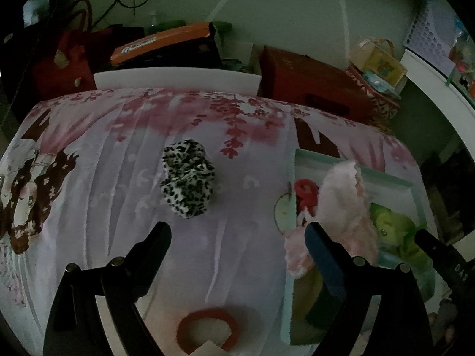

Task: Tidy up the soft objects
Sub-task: 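Withdraw both grippers from the tray back over the bed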

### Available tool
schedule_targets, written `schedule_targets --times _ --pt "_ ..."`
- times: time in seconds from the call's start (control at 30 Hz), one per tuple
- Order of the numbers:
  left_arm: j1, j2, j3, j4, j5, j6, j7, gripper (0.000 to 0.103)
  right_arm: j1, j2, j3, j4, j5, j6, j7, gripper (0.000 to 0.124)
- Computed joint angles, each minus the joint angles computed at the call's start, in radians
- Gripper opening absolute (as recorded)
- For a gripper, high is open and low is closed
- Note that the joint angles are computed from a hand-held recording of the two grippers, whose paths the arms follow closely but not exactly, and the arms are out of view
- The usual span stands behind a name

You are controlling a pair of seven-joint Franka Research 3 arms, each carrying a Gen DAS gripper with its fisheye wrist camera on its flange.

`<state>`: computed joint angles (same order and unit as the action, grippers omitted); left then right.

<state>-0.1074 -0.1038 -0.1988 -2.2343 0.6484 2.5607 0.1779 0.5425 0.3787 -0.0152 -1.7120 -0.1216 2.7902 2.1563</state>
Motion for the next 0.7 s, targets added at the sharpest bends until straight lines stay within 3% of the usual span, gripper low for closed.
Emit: schedule_targets --times 0.47,0.7 --pt "0.01 -0.136 -0.001 -0.098 -0.085 -0.081 0.065 0.092 0.052 -0.038 -0.005 -0.011 -0.102 0.018 0.024 0.103" --pt "0.044 -0.258 -0.003 -0.19 -0.105 -0.113 0.035 0.092 0.094 -0.059 0.005 -0.014 -0.167 0.061 0.018 0.103"
